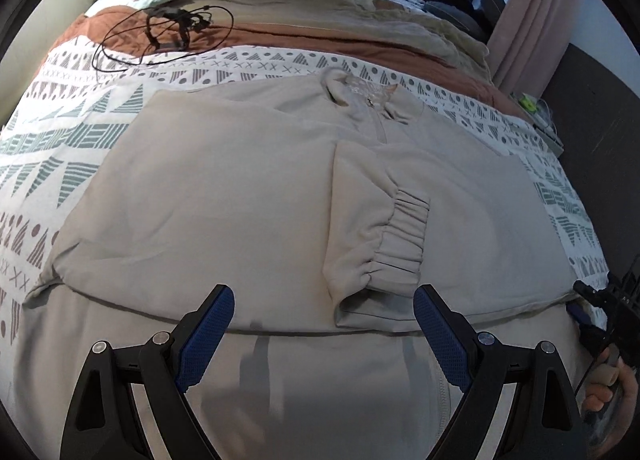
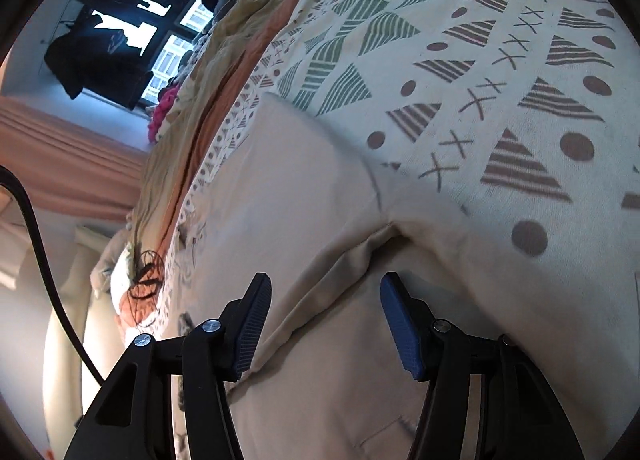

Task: Fold large clothes
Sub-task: 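Lay the elastic sleeve cuff across the jacket body with the right gripper and release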

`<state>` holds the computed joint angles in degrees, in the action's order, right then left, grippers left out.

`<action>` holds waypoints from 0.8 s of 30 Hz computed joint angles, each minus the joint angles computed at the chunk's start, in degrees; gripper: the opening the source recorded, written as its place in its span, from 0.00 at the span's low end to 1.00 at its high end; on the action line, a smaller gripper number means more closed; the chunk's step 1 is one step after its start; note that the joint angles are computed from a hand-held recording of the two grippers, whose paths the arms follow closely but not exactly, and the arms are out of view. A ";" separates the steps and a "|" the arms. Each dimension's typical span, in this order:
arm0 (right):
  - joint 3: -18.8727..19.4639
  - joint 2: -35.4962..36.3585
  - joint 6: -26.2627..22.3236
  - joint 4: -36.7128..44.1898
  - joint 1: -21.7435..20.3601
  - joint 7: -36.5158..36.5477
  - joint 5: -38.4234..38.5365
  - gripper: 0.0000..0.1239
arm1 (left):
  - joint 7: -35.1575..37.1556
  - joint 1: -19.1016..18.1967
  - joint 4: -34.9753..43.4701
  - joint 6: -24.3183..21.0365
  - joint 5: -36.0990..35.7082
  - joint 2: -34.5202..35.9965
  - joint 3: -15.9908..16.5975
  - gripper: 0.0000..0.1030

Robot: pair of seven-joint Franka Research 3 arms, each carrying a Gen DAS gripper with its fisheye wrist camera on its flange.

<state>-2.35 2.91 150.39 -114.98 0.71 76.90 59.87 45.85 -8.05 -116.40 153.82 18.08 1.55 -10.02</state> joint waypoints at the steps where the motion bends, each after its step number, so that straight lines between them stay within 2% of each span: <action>1: -0.12 0.42 -0.22 0.33 -0.18 -0.22 0.36 0.37 | -0.80 -0.26 1.20 -0.95 2.04 1.01 -0.09 0.89; 2: -0.27 0.83 -0.58 0.62 -0.46 -0.27 0.71 0.30 | -1.35 -0.55 2.34 -1.86 3.48 1.98 -0.14 0.89; 4: -0.34 1.33 -1.18 0.89 -1.02 -0.76 2.23 0.24 | -0.29 -0.78 3.51 -1.77 3.49 3.42 -0.24 0.89; 7: -0.30 1.90 -1.36 1.43 -1.52 -1.29 2.85 0.19 | 1.50 -1.42 5.19 -2.67 4.23 5.29 -0.30 0.89; 12: -0.05 2.47 -1.35 2.00 -1.85 -1.03 2.11 0.18 | -0.67 -1.90 6.64 -5.05 5.60 7.44 0.74 0.89; 15: 0.07 2.66 -1.33 2.22 -2.00 -1.03 2.00 0.17 | -2.89 -0.70 4.37 -3.13 4.16 5.84 1.48 0.89; 20: 0.20 2.67 -1.07 2.22 -2.02 -0.81 1.79 0.15 | -13.90 0.04 1.61 -4.01 13.39 2.03 2.96 0.89; 24: 0.20 2.59 -0.78 2.08 -1.93 -0.01 0.83 0.15 | -11.33 2.28 -0.84 -1.93 6.68 0.56 2.44 0.88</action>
<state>-2.15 5.50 149.61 -112.90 -1.22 76.89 60.70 34.52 -5.77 -117.24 151.89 24.75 2.11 -7.58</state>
